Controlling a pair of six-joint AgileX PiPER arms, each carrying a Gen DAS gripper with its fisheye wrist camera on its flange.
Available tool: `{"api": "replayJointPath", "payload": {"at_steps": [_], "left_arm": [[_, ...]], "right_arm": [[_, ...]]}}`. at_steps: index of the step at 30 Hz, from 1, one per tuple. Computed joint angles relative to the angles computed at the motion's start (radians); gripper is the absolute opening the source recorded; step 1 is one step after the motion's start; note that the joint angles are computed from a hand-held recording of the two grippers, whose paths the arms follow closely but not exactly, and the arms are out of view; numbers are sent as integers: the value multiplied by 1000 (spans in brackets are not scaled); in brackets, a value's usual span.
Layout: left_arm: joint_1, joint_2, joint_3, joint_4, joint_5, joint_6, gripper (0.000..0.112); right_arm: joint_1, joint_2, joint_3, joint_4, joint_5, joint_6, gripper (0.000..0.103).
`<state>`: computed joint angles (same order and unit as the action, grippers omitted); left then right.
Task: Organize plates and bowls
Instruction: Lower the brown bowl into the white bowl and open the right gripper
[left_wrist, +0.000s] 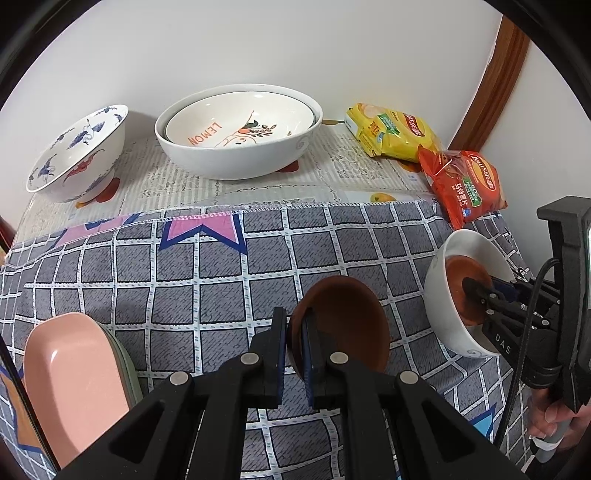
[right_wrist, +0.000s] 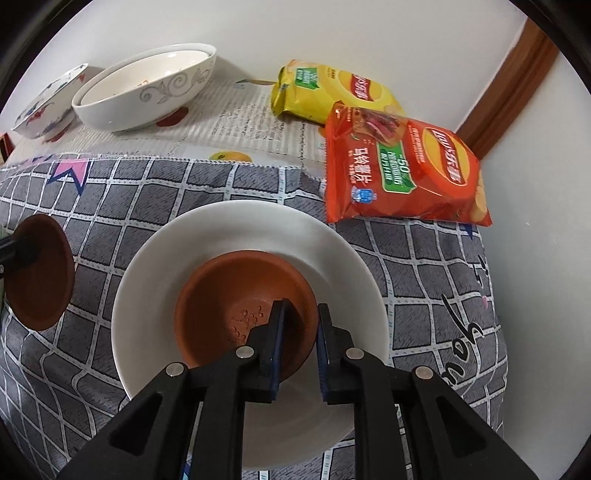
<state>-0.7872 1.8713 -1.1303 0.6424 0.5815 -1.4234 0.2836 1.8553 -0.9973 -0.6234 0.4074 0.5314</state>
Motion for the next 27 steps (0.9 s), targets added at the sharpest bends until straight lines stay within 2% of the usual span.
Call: {"api": "replayJointPath", "payload": {"at_steps": [10, 18, 27], "left_arm": [[-1, -17, 19, 13, 5, -20, 8], [-4, -27, 24, 11, 5, -20, 8], [-25, -42, 16, 13, 44, -25, 8]], "right_arm": [[-20, 14, 1, 14, -45, -106, 20], [-10, 14, 4, -45, -36, -64, 20], [-20, 1, 10, 14, -36, -97, 20]]}}
